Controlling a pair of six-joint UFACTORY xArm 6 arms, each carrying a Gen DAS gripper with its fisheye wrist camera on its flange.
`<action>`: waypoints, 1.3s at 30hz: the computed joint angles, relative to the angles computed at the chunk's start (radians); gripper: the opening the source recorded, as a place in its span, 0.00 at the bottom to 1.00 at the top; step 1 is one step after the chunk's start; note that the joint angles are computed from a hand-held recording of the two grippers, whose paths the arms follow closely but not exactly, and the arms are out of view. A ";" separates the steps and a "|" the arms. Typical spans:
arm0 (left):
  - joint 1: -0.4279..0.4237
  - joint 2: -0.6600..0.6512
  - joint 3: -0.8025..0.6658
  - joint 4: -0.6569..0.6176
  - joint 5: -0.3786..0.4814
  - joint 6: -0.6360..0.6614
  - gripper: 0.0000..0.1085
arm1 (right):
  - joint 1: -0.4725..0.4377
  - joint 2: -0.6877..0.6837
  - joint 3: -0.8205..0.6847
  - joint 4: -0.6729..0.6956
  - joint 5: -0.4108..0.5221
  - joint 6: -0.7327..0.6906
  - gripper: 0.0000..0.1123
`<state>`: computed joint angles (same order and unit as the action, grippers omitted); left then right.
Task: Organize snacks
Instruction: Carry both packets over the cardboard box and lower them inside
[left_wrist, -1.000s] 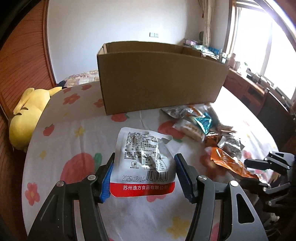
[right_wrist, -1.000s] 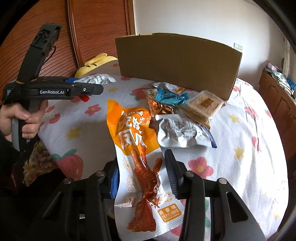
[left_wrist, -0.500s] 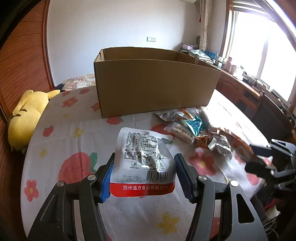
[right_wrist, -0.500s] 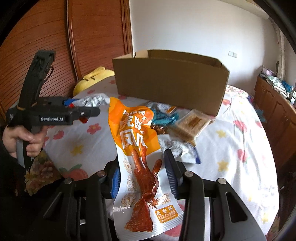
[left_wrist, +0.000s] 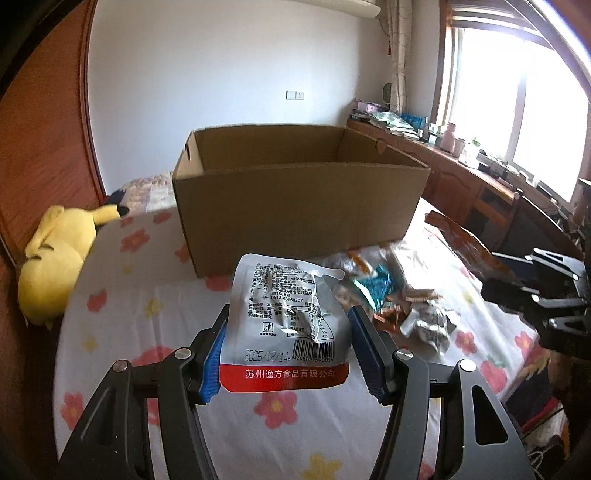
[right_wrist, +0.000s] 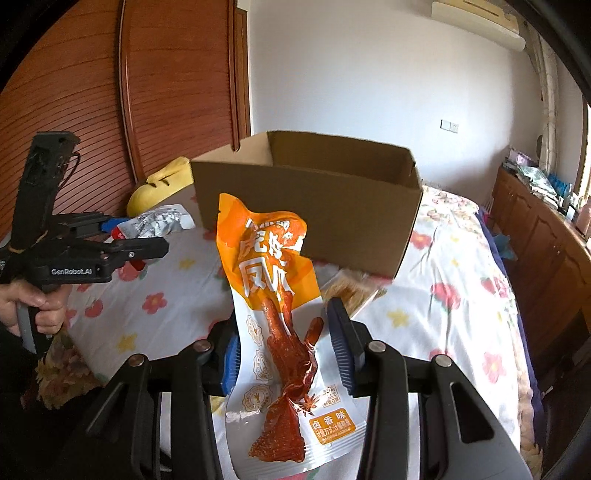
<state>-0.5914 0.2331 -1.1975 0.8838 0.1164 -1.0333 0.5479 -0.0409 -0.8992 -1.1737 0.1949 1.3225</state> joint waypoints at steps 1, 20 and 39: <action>-0.001 0.000 -0.007 0.005 0.005 0.001 0.58 | -0.002 0.004 -0.012 0.001 0.006 -0.009 0.38; -0.007 0.047 -0.176 -0.039 0.046 0.164 0.58 | -0.033 0.115 -0.212 0.123 0.028 -0.211 0.38; -0.019 0.262 -0.464 -0.150 0.185 0.291 0.58 | -0.112 0.316 -0.429 0.383 0.004 -0.425 0.38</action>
<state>-0.6104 0.4953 -1.6612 0.7336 0.3017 -0.7421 0.4355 0.2752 -1.3278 -0.7908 0.1990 0.8976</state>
